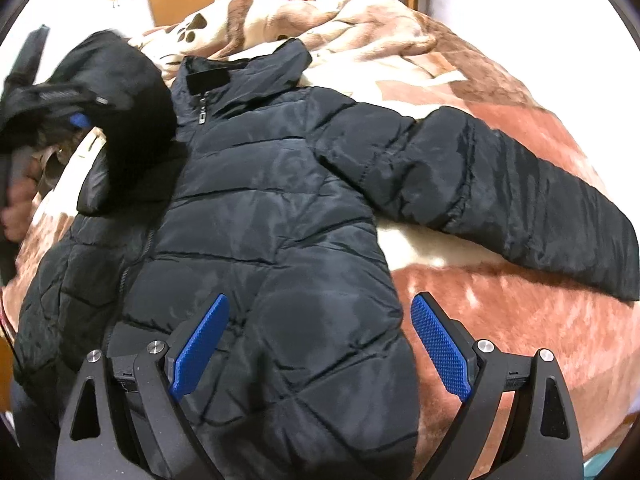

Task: Fold large clothes
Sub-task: 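Carry the held sleeve with the left tool across the jacket front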

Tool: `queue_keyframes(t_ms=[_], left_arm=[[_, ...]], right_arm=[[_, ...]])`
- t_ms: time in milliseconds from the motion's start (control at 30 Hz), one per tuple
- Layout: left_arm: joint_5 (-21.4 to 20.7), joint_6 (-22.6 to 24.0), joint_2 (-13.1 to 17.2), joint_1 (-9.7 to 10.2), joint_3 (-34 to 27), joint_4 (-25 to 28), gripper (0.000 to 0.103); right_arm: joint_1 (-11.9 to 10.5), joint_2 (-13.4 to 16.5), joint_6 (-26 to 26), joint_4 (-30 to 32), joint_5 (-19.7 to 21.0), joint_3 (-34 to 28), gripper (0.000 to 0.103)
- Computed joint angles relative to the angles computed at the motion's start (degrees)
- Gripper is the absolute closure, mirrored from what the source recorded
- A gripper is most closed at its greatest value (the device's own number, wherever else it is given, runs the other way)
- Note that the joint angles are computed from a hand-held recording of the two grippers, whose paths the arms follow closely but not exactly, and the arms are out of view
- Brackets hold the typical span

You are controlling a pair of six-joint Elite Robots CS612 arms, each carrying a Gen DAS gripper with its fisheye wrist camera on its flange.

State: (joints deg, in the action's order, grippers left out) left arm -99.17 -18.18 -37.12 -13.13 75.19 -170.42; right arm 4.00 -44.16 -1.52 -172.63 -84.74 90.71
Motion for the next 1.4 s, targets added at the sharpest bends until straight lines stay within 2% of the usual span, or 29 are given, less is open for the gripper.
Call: queue_keyframes(t_ms=[33,100,200,333,500,600,633,700,800,833,867,933,1000,1067,1133,1200,1333,1400], left_arm=[[-0.87,0.33,0.17,-0.4,0.35,-0.3,0.035],[-3.22,1.07,1.13,-0.73,-0.8,1.05,0.029],[-6.31,0.69,1.62,-0.87,-1.15,1.45,0.028],[-9.41,0.53,-0.09,-0.41,1.57,-1.46,0.025],[-12.96,1.77,-1.82,1.37,3.75,-4.74,0.018],[-13.19,1.23,-2.18,2.65,4.44,-7.18,0.018],[-12.86,1.23,-2.25,3.06,4.67,-7.74,0.018],[-9.33,1.6,-2.47,3.67,5.21,-8.07,0.018],[-3.03,1.49,-1.99,4.59,4.57,-4.83,0.019],[-0.63,1.51,-1.63,4.83,4.1,-3.48,0.019],[2.08,1.3,-1.18,5.13,3.58,-2.23,0.019],[5.51,0.66,-0.07,5.67,2.42,-0.12,0.022],[7.9,-0.42,0.94,6.25,1.41,1.95,0.025],[8.76,-1.96,2.11,6.79,0.25,4.59,0.027],[8.24,-2.34,2.74,7.17,0.08,5.29,0.028],[7.86,-1.42,2.56,7.16,0.77,4.29,0.028],[5.76,-0.05,1.33,7.43,1.97,1.0,0.028],[7.55,1.27,1.23,7.43,1.44,-0.83,0.028]], right_arm=[[-0.1,0.12,0.2,-0.02,0.1,-0.09,0.011],[-0.26,0.39,0.46,-0.06,0.29,-0.34,0.011],[-0.38,0.7,0.54,0.21,0.21,-0.78,0.011],[-0.36,0.8,0.69,-0.3,0.3,-1.44,0.011],[-0.17,1.2,1.59,-1.08,1.93,-3.1,0.011],[0.21,1.75,2.12,-1.0,2.65,-4.59,0.011],[0.34,1.97,2.24,-0.98,3.0,-5.06,0.011],[0.71,2.57,1.89,-0.69,3.0,-6.22,0.011],[1.19,3.99,1.53,1.64,2.5,-8.72,0.011],[1.31,4.81,1.59,3.25,2.73,-10.18,0.016],[1.45,5.44,1.59,4.8,2.68,-11.37,0.028],[1.7,7.34,1.99,9.12,2.97,-14.88,0.039],[1.97,9.36,2.11,12.83,2.99,-18.44,0.045],[2.19,11.63,1.66,16.81,2.78,-22.49,0.055],[2.25,13.89,1.74,19.31,1.24,-26.68,0.055],[2.1,14.85,2.31,20.61,0.74,-29.04,0.055],[2.02,13.44,1.86,18.47,-0.02,-27.79,0.055],[1.88,12.24,1.96,14.98,0.66,-25.71,0.055]])
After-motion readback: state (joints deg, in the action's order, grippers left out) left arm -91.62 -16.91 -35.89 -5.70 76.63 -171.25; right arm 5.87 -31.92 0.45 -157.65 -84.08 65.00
